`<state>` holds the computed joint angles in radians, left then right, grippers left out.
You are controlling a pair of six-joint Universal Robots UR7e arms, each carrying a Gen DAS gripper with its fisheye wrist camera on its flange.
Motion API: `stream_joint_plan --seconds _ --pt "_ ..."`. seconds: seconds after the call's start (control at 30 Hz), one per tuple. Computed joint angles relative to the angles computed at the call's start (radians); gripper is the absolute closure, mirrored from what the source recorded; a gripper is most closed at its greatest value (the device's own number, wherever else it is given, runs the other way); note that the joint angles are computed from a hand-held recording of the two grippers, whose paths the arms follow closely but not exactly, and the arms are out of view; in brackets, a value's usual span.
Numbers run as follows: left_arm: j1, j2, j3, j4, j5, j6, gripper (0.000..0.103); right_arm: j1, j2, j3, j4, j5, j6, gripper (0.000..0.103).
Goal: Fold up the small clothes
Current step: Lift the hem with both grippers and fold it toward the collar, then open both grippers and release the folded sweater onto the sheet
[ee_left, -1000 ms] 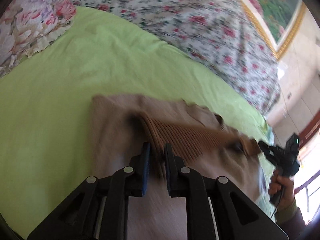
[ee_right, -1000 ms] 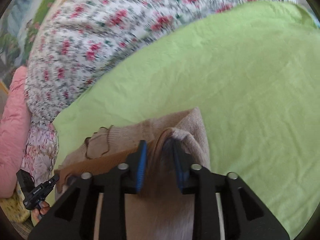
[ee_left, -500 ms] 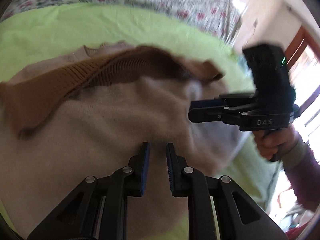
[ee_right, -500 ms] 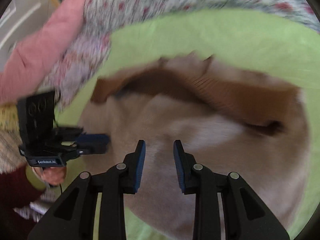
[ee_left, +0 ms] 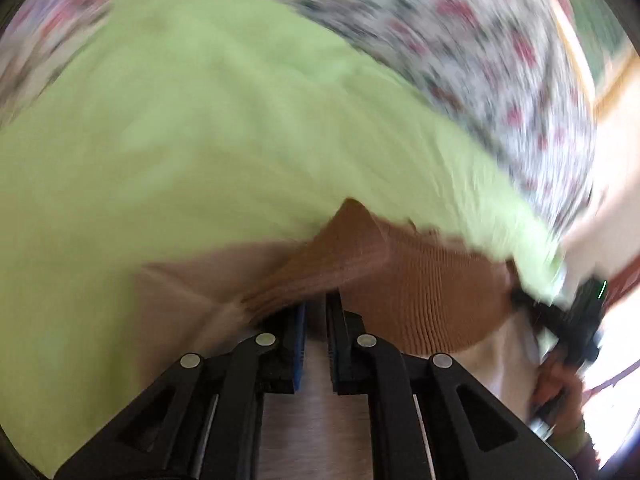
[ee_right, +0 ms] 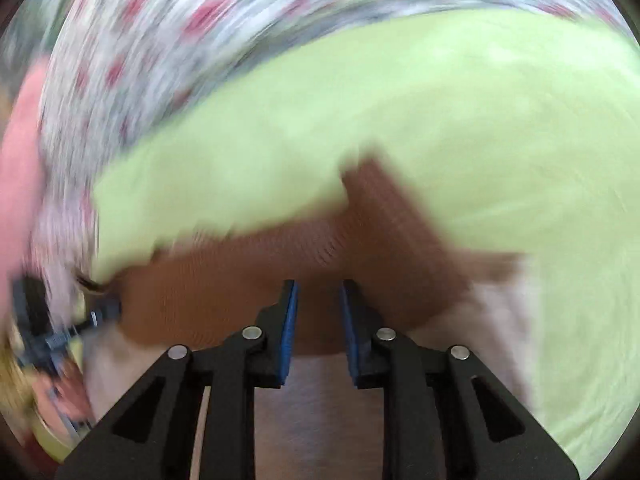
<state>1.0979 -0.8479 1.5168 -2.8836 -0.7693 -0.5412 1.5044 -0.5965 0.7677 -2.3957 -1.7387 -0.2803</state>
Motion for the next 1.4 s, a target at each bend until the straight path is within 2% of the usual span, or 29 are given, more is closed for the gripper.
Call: stream_joint_plan --seconds 0.07,0.17,0.3,0.43,0.63,0.77,0.87,1.1,1.4 --pt "-0.005 -0.023 0.059 -0.075 0.025 -0.024 0.095 -0.007 -0.055 0.107 -0.127 -0.005 0.013 0.080" --pt "-0.032 -0.053 0.123 -0.109 0.067 -0.056 0.094 -0.011 -0.130 0.231 -0.217 -0.016 0.025 0.079" --pt "-0.094 -0.095 0.220 -0.103 0.130 -0.123 0.089 -0.018 -0.246 0.414 -0.287 0.007 0.016 0.077" --pt "-0.157 -0.146 0.335 -0.093 0.146 -0.225 0.088 -0.012 -0.352 0.589 -0.337 0.019 0.010 0.075" --pt "-0.264 -0.171 0.451 -0.063 0.160 -0.377 0.085 -0.018 -0.472 0.775 -0.366 0.036 0.011 0.072" --pt "-0.324 -0.168 0.502 -0.033 0.134 -0.470 0.082 -0.022 -0.537 0.876 -0.371 0.047 0.030 0.069" --pt "-0.356 -0.164 0.539 -0.039 0.107 -0.534 0.074 -0.023 -0.577 0.936 -0.366 0.048 0.045 0.067" --pt "-0.423 -0.139 0.582 -0.013 0.088 -0.661 0.071 -0.017 -0.650 1.050 -0.380 0.055 0.052 0.065" --pt "-0.445 -0.138 0.612 0.014 0.099 -0.788 0.064 -0.020 -0.689 1.127 -0.387 0.040 0.043 0.059"
